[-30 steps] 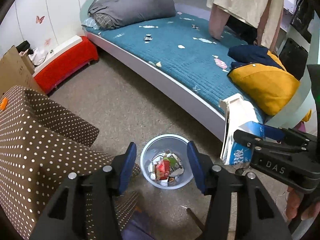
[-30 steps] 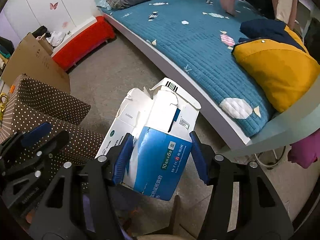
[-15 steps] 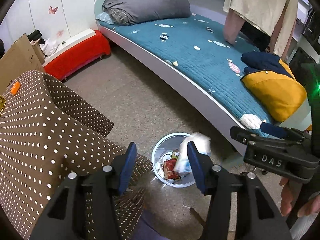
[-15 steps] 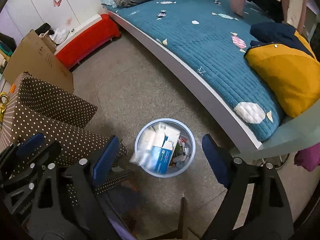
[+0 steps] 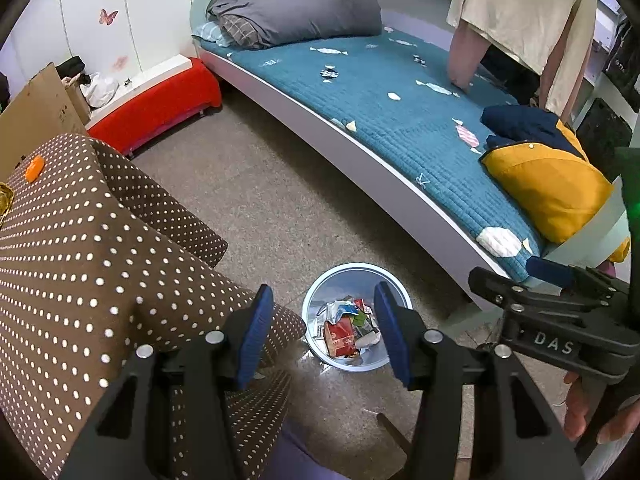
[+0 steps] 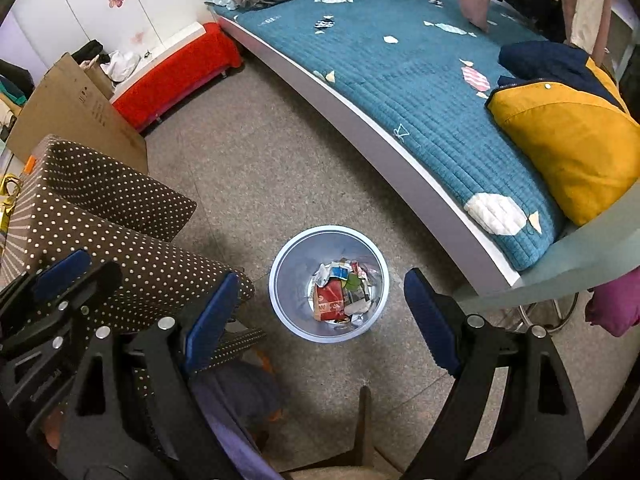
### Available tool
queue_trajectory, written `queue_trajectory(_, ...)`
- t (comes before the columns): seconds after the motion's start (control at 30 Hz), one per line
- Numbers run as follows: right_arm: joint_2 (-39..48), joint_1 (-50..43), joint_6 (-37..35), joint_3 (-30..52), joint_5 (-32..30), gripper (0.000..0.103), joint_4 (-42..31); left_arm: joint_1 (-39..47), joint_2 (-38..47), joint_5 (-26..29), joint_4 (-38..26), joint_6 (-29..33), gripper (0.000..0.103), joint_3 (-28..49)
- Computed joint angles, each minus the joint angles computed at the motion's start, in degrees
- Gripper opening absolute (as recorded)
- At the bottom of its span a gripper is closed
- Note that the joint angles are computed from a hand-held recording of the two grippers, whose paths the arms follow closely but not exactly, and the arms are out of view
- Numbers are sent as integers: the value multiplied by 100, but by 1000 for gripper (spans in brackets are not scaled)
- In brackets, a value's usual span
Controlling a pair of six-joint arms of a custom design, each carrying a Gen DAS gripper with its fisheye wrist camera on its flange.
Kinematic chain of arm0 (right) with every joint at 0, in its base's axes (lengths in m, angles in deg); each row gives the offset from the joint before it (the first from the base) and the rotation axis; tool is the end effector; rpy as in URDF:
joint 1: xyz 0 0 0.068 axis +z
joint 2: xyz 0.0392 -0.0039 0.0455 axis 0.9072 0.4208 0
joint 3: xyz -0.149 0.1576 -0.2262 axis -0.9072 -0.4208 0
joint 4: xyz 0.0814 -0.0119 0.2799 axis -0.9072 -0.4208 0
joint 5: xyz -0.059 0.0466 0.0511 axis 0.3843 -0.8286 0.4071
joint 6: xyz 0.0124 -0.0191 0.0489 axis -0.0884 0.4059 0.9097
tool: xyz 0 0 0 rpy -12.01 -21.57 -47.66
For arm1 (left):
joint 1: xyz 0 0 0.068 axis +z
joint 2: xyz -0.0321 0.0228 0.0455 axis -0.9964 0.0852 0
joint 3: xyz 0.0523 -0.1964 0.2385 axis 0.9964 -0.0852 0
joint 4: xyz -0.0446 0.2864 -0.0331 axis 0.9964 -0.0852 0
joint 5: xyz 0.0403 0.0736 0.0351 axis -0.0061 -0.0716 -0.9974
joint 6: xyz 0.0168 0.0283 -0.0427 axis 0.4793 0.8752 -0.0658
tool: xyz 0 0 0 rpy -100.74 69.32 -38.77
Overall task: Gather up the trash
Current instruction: 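Draw both open tools back from the bucket toward the table, then close the right tool on the yellow-white box on the table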
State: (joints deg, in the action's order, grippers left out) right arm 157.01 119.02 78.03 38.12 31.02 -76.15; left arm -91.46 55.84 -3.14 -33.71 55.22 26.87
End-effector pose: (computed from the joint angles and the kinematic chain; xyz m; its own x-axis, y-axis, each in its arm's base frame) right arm 0.2252 0.2824 0.1226 -0.6417 0.6434 -0.4174 0.6318 0.7520 0.1880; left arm 0.3789 -0.0547 0.1416 -0.5903 0.6263 -0.5092 0.7378 0.6746 -0.0256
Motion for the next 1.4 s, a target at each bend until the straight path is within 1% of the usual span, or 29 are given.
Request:
queue_trajectory(0.2, -62, 132, 92, 263, 209, 83, -369, 163, -184, 174, -116, 67, 52, 18)
queue_trajectory(0.47, 5, 341, 84, 980, 571, 84, -1073, 510, -528, 514, -390, 212, 52, 84)
queue_trajectory(0.6, 99, 427, -29, 1451, 801, 84, -1399, 693, -657, 648, -539, 255, 52, 186)
queue_trajectory(0.8, 373, 472, -427, 2177, 987, 84, -1645, 1139, -719, 876, -752, 363, 52, 452)
queue_trajectory(0.87, 531, 457, -617, 2514, 1004, 84, -1739, 1302, -692, 933, -821, 393, 53, 575)
queue_trajectory(1.07, 1051, 426, -1188, 3504, 1017, 85, -1939, 1837, -474, 1149, -1049, 468, 62, 1073)
queue_trajectory(1.2, 1463, 386, -1614, 4268, 984, 87, -2048, 2162, -237, 1215, -1155, 434, 62, 1473)
queue_trajectory(1.3, 1832, 331, -1963, 4925, 875, 87, -2124, 2435, 13, 1255, -1280, 419, 62, 1868)
queue_trajectory(1.4, 2380, 259, -2403, 5913, 727, 87, -2361, 2648, 259, 1279, -1391, 376, 63, 2251)
